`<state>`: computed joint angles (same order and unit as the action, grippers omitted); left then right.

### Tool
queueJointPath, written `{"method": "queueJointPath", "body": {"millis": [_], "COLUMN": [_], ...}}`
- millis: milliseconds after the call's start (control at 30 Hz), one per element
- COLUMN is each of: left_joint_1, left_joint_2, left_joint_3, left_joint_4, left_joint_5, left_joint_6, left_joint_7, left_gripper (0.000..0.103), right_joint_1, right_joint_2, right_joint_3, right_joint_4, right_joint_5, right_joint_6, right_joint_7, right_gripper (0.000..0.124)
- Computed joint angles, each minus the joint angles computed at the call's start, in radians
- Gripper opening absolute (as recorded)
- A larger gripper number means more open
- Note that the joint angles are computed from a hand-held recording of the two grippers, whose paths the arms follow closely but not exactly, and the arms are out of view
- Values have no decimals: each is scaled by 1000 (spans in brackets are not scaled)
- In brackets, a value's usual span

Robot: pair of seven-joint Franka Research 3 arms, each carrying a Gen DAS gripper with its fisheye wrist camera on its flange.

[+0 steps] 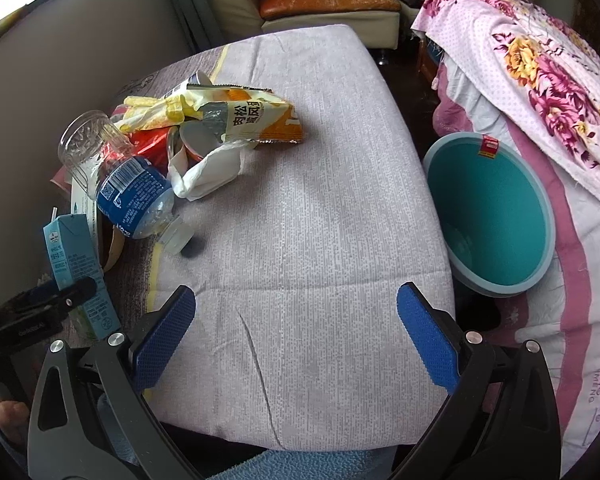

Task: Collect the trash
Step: 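Grasp the blue-label water bottle with the right tool while the left tool grasps the milk carton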

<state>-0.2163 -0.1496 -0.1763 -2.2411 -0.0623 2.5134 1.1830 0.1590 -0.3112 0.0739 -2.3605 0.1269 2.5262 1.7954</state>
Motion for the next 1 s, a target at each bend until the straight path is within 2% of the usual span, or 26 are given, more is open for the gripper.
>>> {"method": "queueJointPath", "body": {"millis": [100, 167, 233, 267, 400, 500, 667, 833, 1000], "left_joint_1": [-6, -7, -15, -18, -15, -18, -16, -8, 3], "left_joint_2": [-9, -17, -24, -27, -50, -58, -78, -88, -63], "left_joint_3": [15, 21, 33, 37, 49, 73, 109, 125, 116], "left_joint_4": [-23, -35, -41, -44, -70, -82, -110, -122, -109], "left_joint_5": [-70, -91, -137, -161, -192, -250, -352, -413, -446], "left_joint_6": [28, 43, 43, 44, 68, 73, 73, 67, 51], "left_joint_7": [34, 59, 107, 127, 180, 247, 361, 462, 493], "left_gripper": [95, 74, 60, 58, 56, 56, 56, 57, 63], "right_joint_1": [11, 17, 27, 33, 56, 86, 121, 146, 168], "right_joint_2": [21, 29, 43, 52, 98, 164, 282, 377, 456], "right_joint_3": [2, 4, 7, 7, 10, 16, 20, 18, 13], "right_joint_4": [25, 40, 62, 77, 143, 231, 376, 490, 568], "right_joint_5": [6, 4, 6, 9, 11, 18, 30, 19, -6], "right_joint_6": [0, -1, 3, 2, -2, -20, -84, -143, -181], "right_joint_7": [-17, -27, -38, -46, -93, -157, -236, -280, -296], "right_gripper": [97, 97, 97, 97, 96, 91, 73, 73, 73]}}
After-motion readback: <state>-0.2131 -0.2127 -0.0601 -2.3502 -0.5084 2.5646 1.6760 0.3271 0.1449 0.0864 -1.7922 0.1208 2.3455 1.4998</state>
